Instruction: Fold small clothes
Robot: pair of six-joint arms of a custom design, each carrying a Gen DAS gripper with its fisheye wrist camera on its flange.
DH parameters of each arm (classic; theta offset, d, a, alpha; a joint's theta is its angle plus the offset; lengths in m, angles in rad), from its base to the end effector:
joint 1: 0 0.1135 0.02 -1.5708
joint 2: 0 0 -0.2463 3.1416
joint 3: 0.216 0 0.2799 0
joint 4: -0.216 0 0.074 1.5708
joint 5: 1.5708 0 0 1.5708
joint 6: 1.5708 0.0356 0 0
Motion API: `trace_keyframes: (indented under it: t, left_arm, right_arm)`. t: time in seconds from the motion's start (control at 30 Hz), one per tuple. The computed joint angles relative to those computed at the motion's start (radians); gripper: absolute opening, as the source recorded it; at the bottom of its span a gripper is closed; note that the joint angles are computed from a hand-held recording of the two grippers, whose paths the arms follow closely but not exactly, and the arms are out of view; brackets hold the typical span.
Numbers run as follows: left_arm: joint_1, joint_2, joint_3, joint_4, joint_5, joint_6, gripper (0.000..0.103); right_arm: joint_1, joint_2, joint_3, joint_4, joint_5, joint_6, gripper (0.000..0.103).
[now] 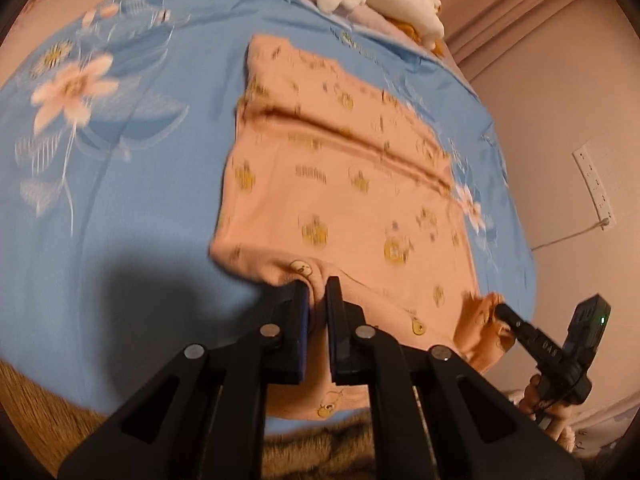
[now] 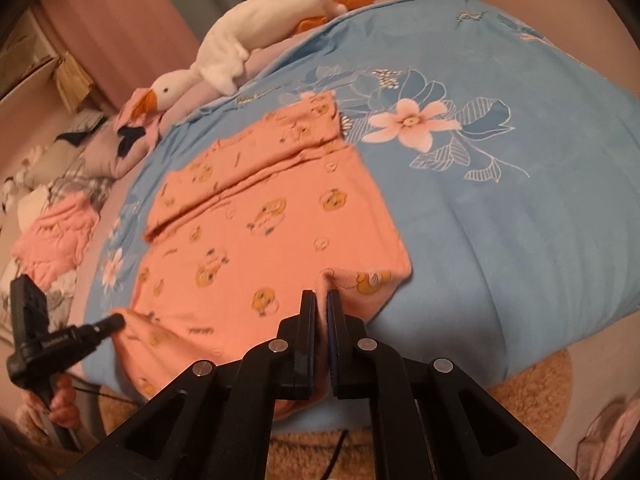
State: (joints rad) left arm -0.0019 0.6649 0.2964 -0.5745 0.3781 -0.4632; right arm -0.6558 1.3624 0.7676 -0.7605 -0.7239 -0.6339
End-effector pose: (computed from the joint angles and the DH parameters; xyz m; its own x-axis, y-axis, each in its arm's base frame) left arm 0.1657 -0.0135 0.1363 -0.8217 -0.4137 -0.3920 -0.1660 0.8318 -0.5297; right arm 0.2130 -0.1341 0.1526 -0.8279 0.0771 -0.5555 -0.1809 0.9009 0.3946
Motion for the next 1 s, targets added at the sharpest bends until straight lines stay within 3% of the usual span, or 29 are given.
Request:
trace_keyframes:
  t: [0.1,0.2,0.4,0.57,0.63,0.73,0.8,0.87,1.0]
  left_arm:
    - [0.026,0.16,0.046,0.113,0.025,0.018,0.007]
    - [0.022,0.368,0.104,0.23,-0.016,0.034,0.008]
    - [0.038,0.6,0.165,0.333,-0.008,0.057,0.011]
    - [0.07,0.591,0.158,0.324,0.031,0.062,0.01]
    - [0.084,0.53,0.148,0.27,0.058,0.053,0.015]
    - [0.097,0.394,0.109,0.184,0.071,0.06,0.036]
    - [0.097,0.309,0.077,0.142,0.059,0.052,0.04]
    - [0.093,0.256,0.06,0.079,0.041,0.074,0.04]
    - [0.088,0.165,0.006,0.01,0.055,0.073,0.04]
  right_arm:
    - [0.042,0.056,0.036,0.047,-0.009,0.068,0.007]
    - [0.111,0.107,0.054,0.168,0.043,0.185,0.007]
    - [0.174,0.248,0.116,0.26,0.116,0.269,0.007]
    - [0.18,0.292,0.106,0.306,0.116,0.281,0.007]
    - [0.172,0.292,0.113,0.291,0.107,0.277,0.007]
    - [0.147,0.279,0.133,0.241,0.092,0.247,0.008]
    - [0.112,0.217,0.107,0.241,0.086,0.202,0.014]
    - [0.098,0.181,0.092,0.252,0.1,0.193,0.039]
    - [0.036,0.172,0.119,0.149,0.045,0.117,0.044]
